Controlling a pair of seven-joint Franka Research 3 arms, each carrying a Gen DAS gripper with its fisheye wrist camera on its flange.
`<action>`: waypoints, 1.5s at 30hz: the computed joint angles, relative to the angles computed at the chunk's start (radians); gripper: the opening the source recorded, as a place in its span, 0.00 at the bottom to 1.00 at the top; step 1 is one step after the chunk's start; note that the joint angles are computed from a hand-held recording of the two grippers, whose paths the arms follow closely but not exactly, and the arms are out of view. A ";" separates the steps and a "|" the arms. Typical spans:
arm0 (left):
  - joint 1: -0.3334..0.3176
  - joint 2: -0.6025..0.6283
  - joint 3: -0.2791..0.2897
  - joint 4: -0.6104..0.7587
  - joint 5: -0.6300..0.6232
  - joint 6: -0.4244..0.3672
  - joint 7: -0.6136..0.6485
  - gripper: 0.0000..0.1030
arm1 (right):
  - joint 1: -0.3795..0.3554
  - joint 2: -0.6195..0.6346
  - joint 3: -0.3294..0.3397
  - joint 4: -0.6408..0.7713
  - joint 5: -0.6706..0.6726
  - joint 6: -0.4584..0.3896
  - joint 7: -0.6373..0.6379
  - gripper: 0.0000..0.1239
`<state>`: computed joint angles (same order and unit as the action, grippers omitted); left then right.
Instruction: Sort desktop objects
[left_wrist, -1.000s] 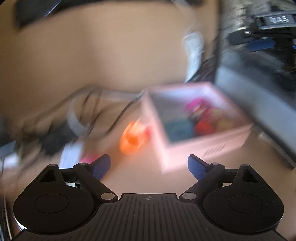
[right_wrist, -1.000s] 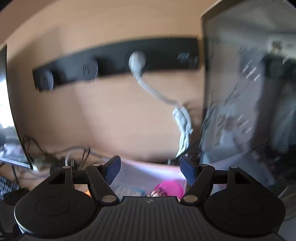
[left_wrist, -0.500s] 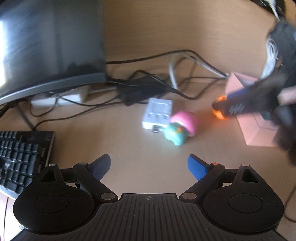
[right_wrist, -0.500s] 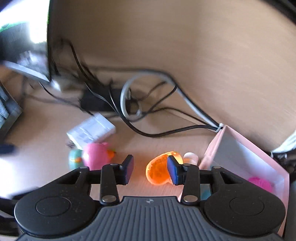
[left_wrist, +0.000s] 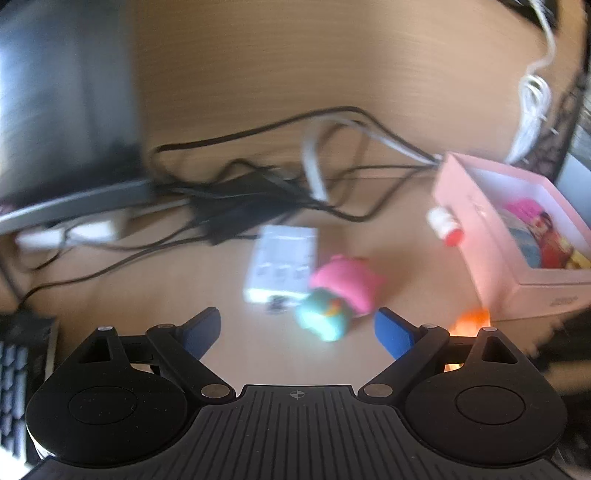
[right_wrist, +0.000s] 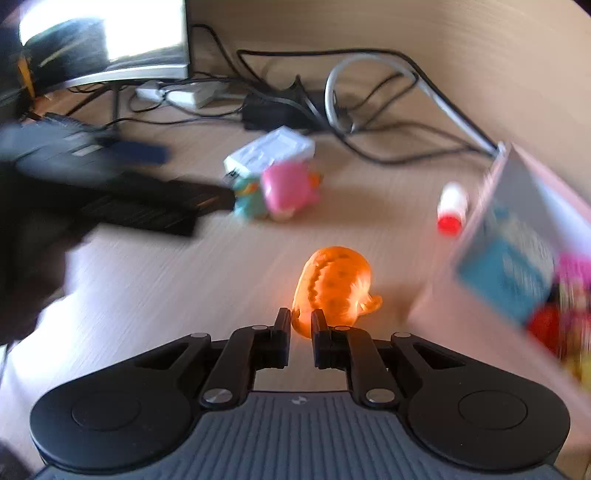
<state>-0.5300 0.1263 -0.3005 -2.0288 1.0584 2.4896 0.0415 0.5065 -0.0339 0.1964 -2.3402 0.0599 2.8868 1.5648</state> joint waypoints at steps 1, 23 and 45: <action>-0.003 0.027 -0.001 0.029 0.011 0.000 0.023 0.91 | 0.006 -0.030 -0.002 -0.030 0.043 0.000 -0.029 0.09; -0.064 -0.064 -0.036 -0.076 -0.165 -0.023 0.141 0.52 | -0.379 -0.158 0.290 -0.073 -0.417 0.175 0.286 0.53; 0.019 -0.226 -0.096 -0.225 -0.203 -0.080 -0.143 0.92 | -0.134 0.393 0.079 0.688 -0.406 -0.582 0.052 0.14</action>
